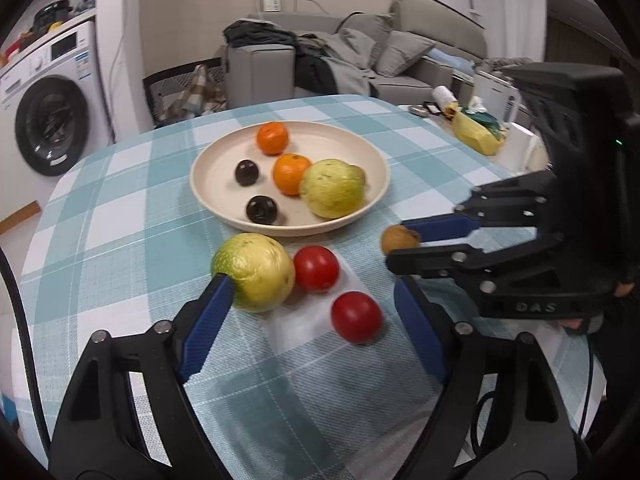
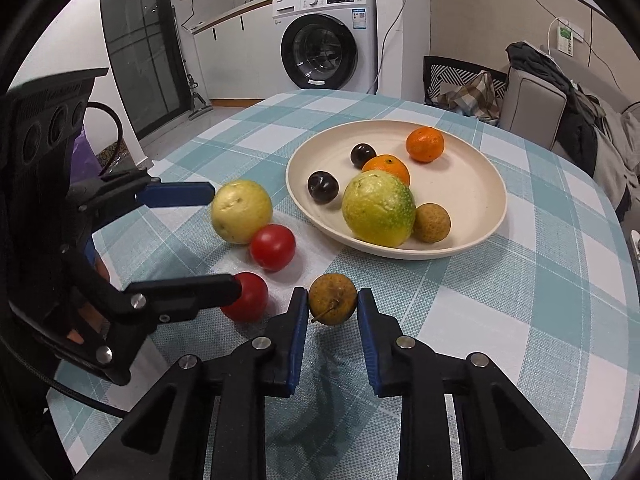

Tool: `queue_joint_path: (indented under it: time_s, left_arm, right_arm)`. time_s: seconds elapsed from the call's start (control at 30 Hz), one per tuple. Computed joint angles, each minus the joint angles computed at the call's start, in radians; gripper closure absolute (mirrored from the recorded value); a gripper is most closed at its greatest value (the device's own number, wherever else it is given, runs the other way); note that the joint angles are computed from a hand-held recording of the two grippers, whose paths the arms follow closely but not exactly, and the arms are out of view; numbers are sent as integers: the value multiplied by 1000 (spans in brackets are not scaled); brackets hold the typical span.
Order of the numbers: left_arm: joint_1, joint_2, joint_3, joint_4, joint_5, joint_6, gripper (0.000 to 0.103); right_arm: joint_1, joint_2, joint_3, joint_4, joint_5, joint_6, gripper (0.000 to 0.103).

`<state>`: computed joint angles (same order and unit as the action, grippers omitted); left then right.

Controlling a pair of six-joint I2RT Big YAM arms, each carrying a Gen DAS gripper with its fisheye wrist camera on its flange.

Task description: Organize fruits

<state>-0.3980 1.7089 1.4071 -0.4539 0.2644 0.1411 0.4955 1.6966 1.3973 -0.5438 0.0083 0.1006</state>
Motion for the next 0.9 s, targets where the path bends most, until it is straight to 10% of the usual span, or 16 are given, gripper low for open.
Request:
queue_joint_path:
  time_s: [0.9]
  left_arm:
    - [-9,62,77,-207,86,73,76]
  right_arm:
    - [-4,0,-1,1,-3,1,77]
